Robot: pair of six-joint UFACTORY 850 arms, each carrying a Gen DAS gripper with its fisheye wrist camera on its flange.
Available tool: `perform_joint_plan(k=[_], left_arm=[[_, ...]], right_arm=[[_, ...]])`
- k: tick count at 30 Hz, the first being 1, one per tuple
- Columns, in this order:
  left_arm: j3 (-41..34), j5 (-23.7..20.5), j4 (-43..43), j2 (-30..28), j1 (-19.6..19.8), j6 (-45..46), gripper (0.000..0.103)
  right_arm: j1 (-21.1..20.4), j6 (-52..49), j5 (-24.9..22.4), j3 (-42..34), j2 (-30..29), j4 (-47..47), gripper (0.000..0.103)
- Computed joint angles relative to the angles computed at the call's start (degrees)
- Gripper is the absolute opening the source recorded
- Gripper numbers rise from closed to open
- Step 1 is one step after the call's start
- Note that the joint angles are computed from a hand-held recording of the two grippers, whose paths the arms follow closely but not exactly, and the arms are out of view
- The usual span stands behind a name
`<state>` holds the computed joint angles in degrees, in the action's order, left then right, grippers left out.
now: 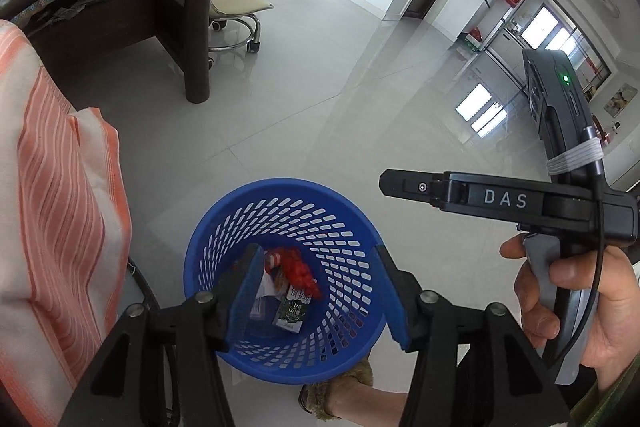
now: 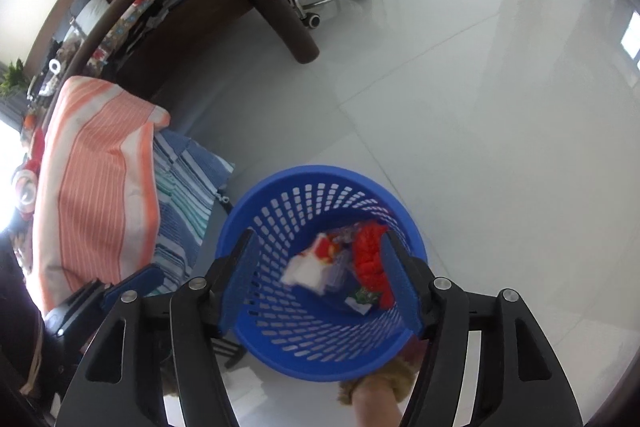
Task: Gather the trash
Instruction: 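Return both tools over the table toward the remaining trash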
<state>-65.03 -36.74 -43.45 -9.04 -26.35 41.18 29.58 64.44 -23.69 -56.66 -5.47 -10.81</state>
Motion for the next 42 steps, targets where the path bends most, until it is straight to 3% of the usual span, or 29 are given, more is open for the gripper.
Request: perform_joint_plan(k=[3,8,13,16,22,28,31,33,42], left_arm=[[1.34,0.62,-0.85,3.46,0.89,2.54,0.056],[4.46,-0.09,-1.6,11.04,5.19,7.08,0.064],[9.61,-3.47,-0.55,18.61,15.09,9.8,0.064],[12.51,-2.73,3.06,21.7,21.8,9.81,0.064],[14.94,0.29,9.72,23.77,35.05,7.99,0.064],[14.33,0.6,7.82,22.47,43.61,11.05,0.064],[13.77,0.02,7.12,21.89,44.46,12.5,0.065],[13.6,0.01,7.59,21.74,44.65,12.87,0.067],[5.34,1.16,4.72,15.24,41.39,8.69,0.069]], right_arm=[[1.35,9.16,-1.97,-0.35,1.19,-10.31,0.071],[7.0,28.38,-8.53,-2.7,3.38,-33.68,0.092],[14.94,34.17,-17.88,-9.23,-0.17,-48.73,0.093],[18.9,31.95,-19.96,-14.6,-4.76,-52.46,0.093],[24.03,24.73,-14.11,-26.29,-14.88,-48.47,0.094],[26.63,9.62,-14.08,-41.28,-27.05,-36.4,0.094],[26.98,2.34,-15.9,-47.34,-31.75,-29.69,0.095],[27.79,0.39,-19.56,-50.87,-34.52,-30.03,0.101],[28.11,1.6,-20.28,-51.22,-34.83,-30.82,0.103]])
